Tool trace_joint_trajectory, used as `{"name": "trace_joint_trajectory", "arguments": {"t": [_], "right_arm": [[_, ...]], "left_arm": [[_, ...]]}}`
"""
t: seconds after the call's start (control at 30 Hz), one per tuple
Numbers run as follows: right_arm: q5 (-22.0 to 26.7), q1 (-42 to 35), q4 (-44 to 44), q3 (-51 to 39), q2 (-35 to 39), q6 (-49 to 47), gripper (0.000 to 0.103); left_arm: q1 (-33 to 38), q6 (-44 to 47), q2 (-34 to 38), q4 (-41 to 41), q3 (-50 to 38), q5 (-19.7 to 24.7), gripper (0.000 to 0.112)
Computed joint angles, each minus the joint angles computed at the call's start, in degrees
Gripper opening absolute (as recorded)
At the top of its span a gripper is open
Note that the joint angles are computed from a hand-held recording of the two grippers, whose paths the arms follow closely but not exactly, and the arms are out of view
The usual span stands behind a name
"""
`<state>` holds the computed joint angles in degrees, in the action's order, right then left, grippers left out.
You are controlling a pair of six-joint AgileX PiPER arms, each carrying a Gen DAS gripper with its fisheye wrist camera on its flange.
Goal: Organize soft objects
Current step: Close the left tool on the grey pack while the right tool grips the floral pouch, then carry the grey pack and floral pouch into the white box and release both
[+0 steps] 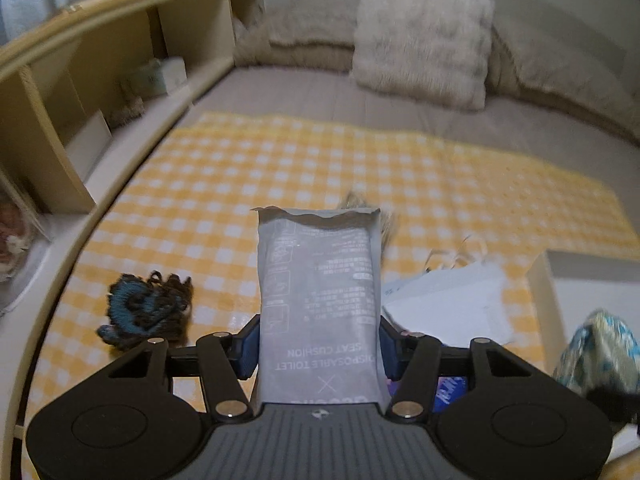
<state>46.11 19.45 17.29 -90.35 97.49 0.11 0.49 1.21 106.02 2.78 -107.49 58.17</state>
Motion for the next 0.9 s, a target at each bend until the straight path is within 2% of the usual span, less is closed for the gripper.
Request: {"name": "trace_joint_trajectory", "arguments": {"t": [0.27, 0.43, 0.6, 0.77, 0.9], "right_arm": [[-6.42, -0.21, -6.28, 7.32, -9.73, 4.35, 0.027], [-8.75, -0.34, -11.46, 11.25, -15.38, 7.35, 0.027], [-9.96, -1.44, -13.77, 14.3, -20.33, 8.6, 0.027], [-10.17, -3.13, -16.65, 17.27, -24.75, 10.89, 0.027], [-9.76, -6.61, -15.44, 18.53, -27.19, 10.27, 0.027]], "left_arm": [[-2.83, -1.37, -11.93, -1.1, 8.98, -4.58, 0.057], [-7.24, -6.68, -16.5, 1.0, 11.69, -6.07, 0.057], [-12.79, -10.87, -18.78, 4.17, 13.01, -7.56, 0.057], [-18.4, -15.27, -18.25, 6.88, 11.29, -7.1, 0.057], [-22.6, -17.11, -17.25, 7.13, 10.06, -6.68, 0.057]]}}
